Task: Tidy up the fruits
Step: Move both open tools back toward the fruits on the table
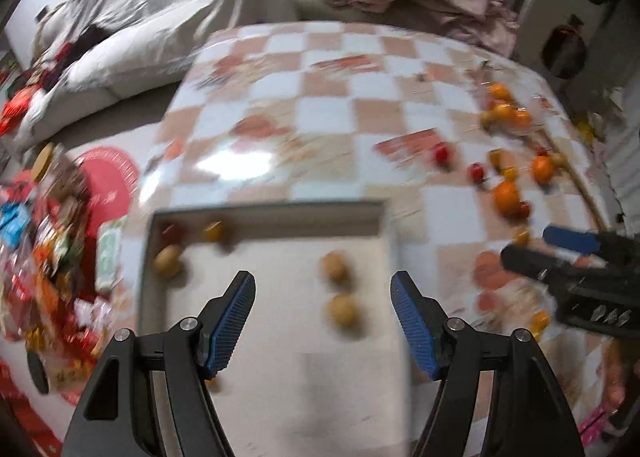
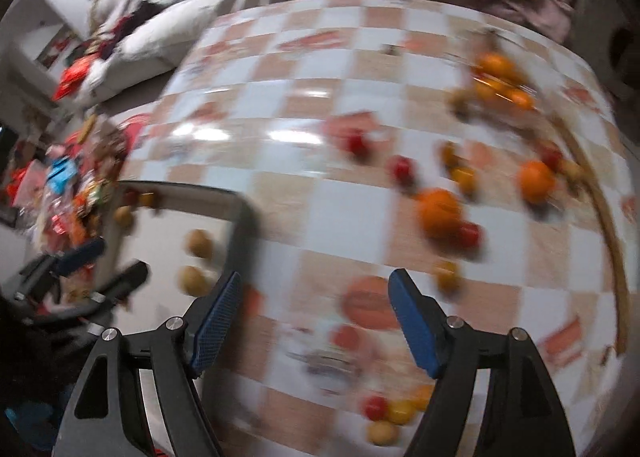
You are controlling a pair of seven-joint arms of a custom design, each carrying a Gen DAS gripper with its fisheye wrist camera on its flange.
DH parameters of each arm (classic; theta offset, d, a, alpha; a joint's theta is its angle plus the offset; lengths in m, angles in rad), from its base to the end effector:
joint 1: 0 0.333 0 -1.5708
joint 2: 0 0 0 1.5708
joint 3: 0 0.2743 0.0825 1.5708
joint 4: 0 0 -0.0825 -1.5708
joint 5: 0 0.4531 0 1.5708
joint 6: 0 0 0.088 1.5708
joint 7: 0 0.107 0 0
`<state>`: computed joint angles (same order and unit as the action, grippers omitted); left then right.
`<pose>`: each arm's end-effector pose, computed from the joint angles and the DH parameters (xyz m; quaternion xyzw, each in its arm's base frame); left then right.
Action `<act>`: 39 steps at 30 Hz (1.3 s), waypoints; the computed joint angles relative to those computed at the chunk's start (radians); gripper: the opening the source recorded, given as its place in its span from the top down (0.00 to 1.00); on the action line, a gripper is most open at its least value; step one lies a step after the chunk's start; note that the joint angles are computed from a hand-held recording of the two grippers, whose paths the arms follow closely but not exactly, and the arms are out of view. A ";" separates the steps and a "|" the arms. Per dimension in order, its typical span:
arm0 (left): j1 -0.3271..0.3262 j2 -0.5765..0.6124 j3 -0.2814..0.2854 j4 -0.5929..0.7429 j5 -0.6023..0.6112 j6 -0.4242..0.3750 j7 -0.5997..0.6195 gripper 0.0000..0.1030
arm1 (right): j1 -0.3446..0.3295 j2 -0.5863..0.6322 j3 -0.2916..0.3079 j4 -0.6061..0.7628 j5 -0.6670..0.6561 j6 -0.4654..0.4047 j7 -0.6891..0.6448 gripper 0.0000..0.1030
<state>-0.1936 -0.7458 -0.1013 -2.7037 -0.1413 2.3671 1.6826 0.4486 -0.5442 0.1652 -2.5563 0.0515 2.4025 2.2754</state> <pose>0.4305 -0.1270 0.4313 -0.5757 0.7918 -0.1703 0.1127 0.4077 0.2828 0.4226 -0.6477 0.7372 -0.0473 0.1867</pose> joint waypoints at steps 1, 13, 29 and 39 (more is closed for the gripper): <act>-0.011 0.021 -0.007 0.017 -0.003 0.006 0.002 0.30 | -0.010 -0.027 0.000 -0.023 -0.007 -0.014 0.015 0.24; -0.058 0.344 -0.087 0.234 0.015 0.082 -0.058 0.30 | -0.051 -0.153 -0.015 -0.161 -0.038 -0.079 0.066 0.24; -0.046 0.613 -0.125 0.413 0.151 0.160 -0.157 0.30 | -0.063 -0.083 -0.001 -0.162 -0.080 -0.016 0.095 0.35; -0.055 0.700 -0.135 0.488 0.209 0.174 -0.206 0.31 | -0.082 -0.016 0.012 -0.115 -0.140 -0.002 0.107 0.42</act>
